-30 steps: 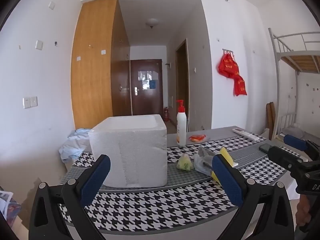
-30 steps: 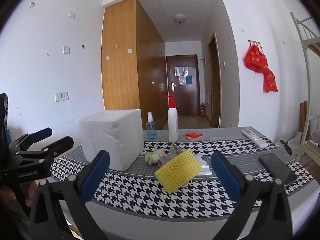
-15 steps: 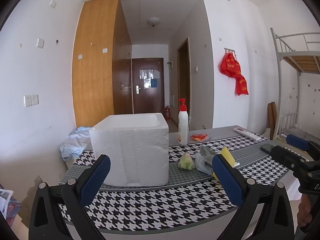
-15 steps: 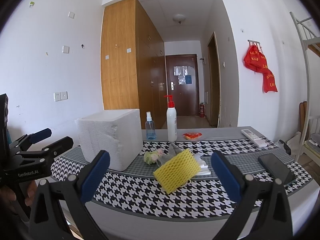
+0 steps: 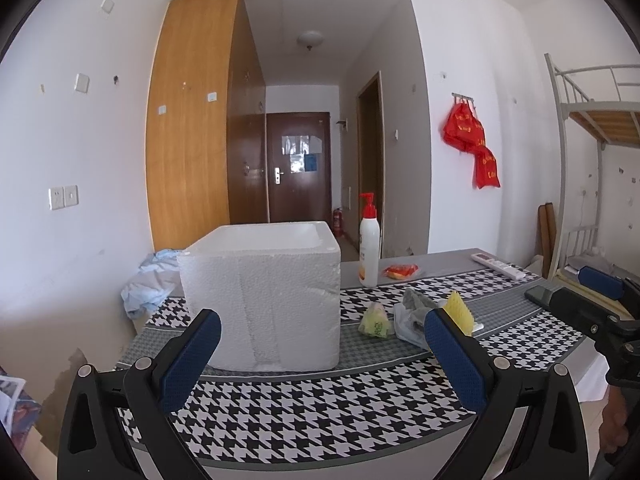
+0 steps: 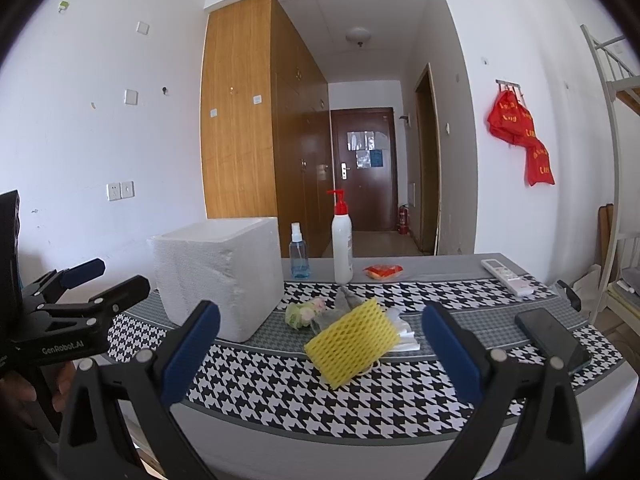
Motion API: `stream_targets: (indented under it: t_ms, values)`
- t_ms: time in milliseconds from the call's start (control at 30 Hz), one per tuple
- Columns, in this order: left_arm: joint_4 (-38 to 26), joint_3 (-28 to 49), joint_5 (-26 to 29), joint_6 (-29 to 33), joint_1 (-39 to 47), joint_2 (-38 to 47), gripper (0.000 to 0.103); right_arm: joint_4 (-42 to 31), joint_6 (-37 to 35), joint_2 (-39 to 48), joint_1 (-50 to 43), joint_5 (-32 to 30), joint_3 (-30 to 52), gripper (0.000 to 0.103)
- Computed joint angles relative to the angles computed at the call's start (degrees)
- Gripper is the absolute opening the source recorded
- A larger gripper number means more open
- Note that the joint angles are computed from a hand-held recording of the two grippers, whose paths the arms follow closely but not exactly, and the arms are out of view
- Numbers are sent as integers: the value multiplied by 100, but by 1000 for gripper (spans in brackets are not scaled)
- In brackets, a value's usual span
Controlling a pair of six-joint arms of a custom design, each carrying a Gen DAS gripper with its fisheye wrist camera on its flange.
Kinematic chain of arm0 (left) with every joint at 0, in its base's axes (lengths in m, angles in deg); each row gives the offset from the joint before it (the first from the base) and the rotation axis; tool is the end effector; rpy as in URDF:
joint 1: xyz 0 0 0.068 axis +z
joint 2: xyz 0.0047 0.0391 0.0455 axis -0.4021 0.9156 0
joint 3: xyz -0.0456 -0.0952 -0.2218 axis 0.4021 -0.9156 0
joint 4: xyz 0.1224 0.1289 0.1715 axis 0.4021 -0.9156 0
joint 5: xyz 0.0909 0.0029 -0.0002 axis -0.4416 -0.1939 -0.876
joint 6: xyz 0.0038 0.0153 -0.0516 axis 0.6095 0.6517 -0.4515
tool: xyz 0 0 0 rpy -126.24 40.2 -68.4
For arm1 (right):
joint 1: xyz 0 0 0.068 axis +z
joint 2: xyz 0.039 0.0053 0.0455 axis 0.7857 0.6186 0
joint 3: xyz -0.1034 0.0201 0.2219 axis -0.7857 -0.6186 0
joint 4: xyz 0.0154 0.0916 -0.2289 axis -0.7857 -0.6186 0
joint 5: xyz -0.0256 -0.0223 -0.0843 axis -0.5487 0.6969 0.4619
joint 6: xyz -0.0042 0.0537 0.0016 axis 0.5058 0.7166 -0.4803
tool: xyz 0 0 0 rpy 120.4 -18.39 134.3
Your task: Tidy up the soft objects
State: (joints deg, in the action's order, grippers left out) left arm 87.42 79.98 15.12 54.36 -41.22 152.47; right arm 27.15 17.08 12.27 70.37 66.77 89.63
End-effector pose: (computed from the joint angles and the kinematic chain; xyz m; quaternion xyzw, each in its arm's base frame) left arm 0.2943 -0.0894 0.2161 0.0889 0.7821 -0.0580 0.6140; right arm 0.2911 0.0916 0.2117 -0.0314 0.7810 0.0705 0.6198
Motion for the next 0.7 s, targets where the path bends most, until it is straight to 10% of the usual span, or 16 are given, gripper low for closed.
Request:
stream_targets:
  t_ms: [700]
  values:
    - [-105, 617, -8, 35, -54, 571, 102, -261, -7, 564, -326, -284, 632, 102]
